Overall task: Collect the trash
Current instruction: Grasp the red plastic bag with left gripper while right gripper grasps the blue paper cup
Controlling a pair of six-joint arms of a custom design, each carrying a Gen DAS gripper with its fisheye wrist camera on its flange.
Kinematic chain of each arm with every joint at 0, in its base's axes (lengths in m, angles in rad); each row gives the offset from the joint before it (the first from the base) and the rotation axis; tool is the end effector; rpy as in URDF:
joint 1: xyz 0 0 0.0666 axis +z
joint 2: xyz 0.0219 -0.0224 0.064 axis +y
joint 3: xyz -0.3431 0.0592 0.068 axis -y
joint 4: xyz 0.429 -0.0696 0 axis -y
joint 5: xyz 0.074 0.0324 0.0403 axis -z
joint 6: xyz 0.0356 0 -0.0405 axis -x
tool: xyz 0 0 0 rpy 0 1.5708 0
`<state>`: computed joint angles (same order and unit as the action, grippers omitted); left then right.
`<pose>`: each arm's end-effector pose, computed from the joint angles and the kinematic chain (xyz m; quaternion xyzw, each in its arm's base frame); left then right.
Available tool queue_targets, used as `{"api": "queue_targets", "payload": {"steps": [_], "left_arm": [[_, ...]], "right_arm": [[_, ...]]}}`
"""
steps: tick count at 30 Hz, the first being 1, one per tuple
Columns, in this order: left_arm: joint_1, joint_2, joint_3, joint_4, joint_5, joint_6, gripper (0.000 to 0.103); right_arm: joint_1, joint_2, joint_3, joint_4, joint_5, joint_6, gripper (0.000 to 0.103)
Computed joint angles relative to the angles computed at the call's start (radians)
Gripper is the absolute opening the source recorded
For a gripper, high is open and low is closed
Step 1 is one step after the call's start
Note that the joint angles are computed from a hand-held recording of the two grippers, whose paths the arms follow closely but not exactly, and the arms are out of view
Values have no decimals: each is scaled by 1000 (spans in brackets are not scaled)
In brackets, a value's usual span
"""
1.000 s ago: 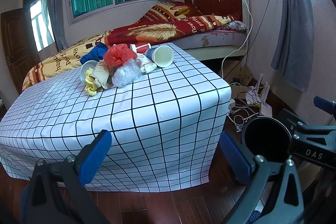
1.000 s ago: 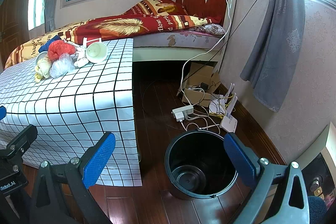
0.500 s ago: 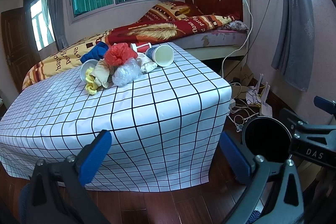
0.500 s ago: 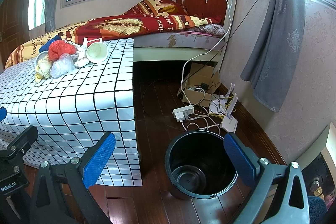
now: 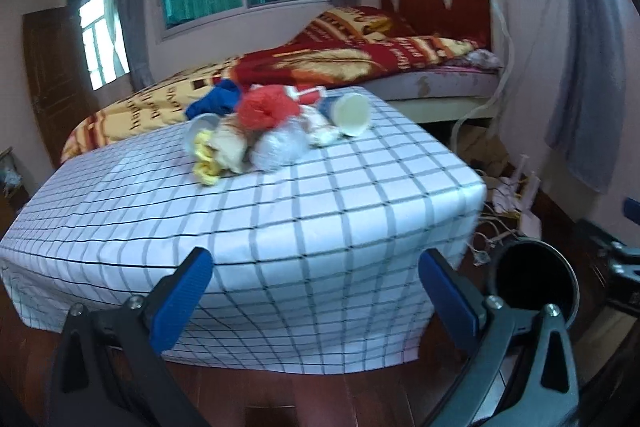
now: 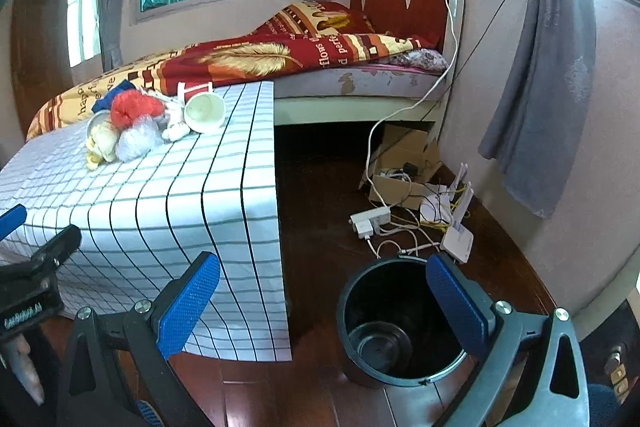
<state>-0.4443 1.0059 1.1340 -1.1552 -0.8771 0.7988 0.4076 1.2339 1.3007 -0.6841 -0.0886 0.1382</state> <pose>0.3466 -0.1351 0.4287 -0.2660 0.8384 0.1910 0.4358 0.4486 0.1967 0.4420 -0.2588 0.8493 0.1006 0.4490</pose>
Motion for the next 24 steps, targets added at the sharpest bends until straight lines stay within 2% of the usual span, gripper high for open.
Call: {"api": "queue_targets", "payload": {"steps": [3,5,7,10,11,13,15,16,18,21,24], "left_arm": [[75,-55,-35,51,44,-44,103],[123,-58,-37,40,58,-61,103],[182,-77,-53,66,116,-99,103],[266,-94,-69,94,149,-121,103],[308,-97,-74,115,195,-133,103],[375,-92,-72,133,275,-159,103],[420,-84,-72,161,313,-204,102],[431,-84,-71,173,335,-215,97],[457,-62,-47,186,357,-219,93],[471,-4,9,252,359,-288,90],[497,55,61,290,380,-320,89]], "right_arm": [[11,18,25,16,-25,15,103],[22,30,37,47,-45,30,103],[46,60,66,73,-33,55,103],[73,121,126,108,-63,63,103],[87,160,167,105,-70,67,103],[107,240,261,44,-91,82,103],[125,314,355,-31,-102,75,103],[130,343,390,-50,-115,67,103],[145,414,472,-64,-112,52,103],[157,506,593,-95,-113,36,102],[169,611,741,-151,-112,33,85]]}}
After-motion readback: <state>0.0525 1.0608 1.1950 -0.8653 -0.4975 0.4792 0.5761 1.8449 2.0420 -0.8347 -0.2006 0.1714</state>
